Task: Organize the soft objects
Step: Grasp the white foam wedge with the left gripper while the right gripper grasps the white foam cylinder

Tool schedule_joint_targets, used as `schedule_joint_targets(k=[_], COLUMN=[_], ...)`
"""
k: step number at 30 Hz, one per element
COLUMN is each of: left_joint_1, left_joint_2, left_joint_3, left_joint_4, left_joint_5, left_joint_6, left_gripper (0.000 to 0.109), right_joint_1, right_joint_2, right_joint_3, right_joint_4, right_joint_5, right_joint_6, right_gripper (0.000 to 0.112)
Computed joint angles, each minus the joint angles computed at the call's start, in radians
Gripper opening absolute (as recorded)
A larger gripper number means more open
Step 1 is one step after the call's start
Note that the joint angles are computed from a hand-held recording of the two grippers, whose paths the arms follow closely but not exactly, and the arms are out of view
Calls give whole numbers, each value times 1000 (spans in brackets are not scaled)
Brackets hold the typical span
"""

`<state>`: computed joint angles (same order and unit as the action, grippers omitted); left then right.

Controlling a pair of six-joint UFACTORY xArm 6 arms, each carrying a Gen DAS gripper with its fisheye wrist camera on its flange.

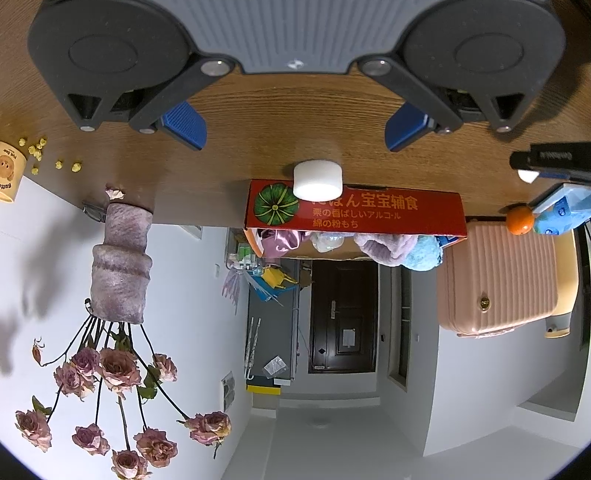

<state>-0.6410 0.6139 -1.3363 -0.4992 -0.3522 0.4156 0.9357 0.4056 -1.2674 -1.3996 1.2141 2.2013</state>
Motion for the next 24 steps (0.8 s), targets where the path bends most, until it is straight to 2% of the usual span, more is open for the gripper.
schedule_joint_targets(k=[7, 14, 24], left_joint_1=[27, 45, 59], left_joint_2=[-17, 0, 65], left_joint_3=[28, -10, -135], left_joint_4=[118, 78, -79], left_joint_5=[-65, -81, -59], left_joint_6=[-135, -140, -36], left_gripper=[34, 33, 33], right_joint_1=[-26, -88, -188], right_joint_2=[5, 39, 134], right_joint_3=[-8, -59, -199], right_joint_4=[19, 34, 66], right_joint_5=[-22, -73, -168], right_joint_6=[9, -6, -114], right_gripper=[103, 103, 103])
